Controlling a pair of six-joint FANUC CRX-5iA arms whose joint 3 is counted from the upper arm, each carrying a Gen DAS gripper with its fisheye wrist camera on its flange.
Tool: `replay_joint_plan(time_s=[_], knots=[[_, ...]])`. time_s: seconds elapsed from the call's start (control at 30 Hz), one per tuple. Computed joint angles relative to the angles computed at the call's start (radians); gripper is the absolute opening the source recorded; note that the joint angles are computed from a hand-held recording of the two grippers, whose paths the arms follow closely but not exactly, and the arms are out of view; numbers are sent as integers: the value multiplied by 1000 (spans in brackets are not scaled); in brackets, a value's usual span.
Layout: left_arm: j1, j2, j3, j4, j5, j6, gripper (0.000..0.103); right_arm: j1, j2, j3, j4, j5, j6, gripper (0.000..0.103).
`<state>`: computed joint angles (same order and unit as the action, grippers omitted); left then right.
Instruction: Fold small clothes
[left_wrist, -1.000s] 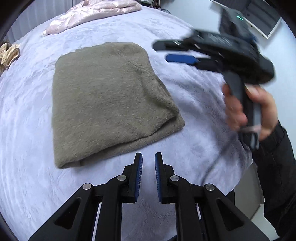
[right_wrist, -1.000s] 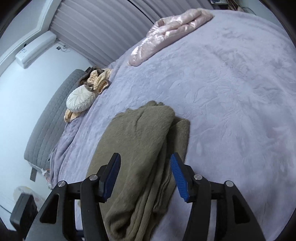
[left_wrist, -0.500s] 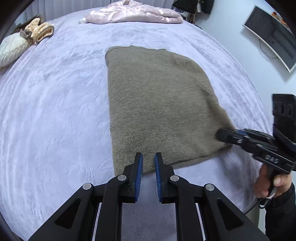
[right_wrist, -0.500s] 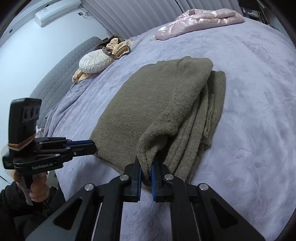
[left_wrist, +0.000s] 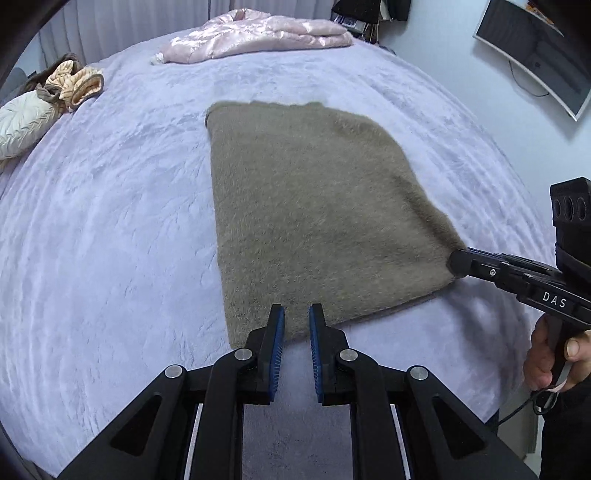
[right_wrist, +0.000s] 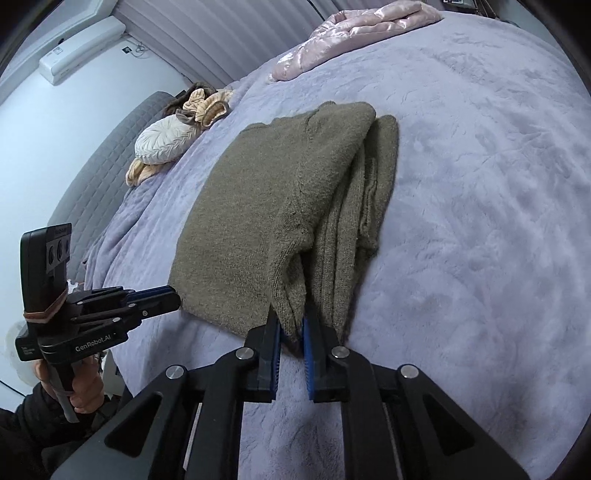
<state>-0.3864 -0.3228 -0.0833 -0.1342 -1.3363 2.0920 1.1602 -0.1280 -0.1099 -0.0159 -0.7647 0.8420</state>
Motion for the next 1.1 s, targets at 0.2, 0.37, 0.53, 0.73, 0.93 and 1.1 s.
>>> replay_joint_plan(time_s=[0.2,0.37,0.53,0.73,0.93,1.1], knots=[[-30,99,91,-71,-35,24,15,1,-1,30,53,124,11,61],[-27,126,89,-81,-37,47,15,-112,116,190,-323,57,277,76],[-22,123,69,-71,-26,19,15,-179,163,186,-457,66,287,61],[23,25,22,-34,104,74,15,-128,117,140,-284,102,147,63],[159,51,9,3,104,62,100,-111,117,119,-6,53,-76,88],[256,75,-42,142,160,-72,100,-186,159,173,-173,-5,26,88]])
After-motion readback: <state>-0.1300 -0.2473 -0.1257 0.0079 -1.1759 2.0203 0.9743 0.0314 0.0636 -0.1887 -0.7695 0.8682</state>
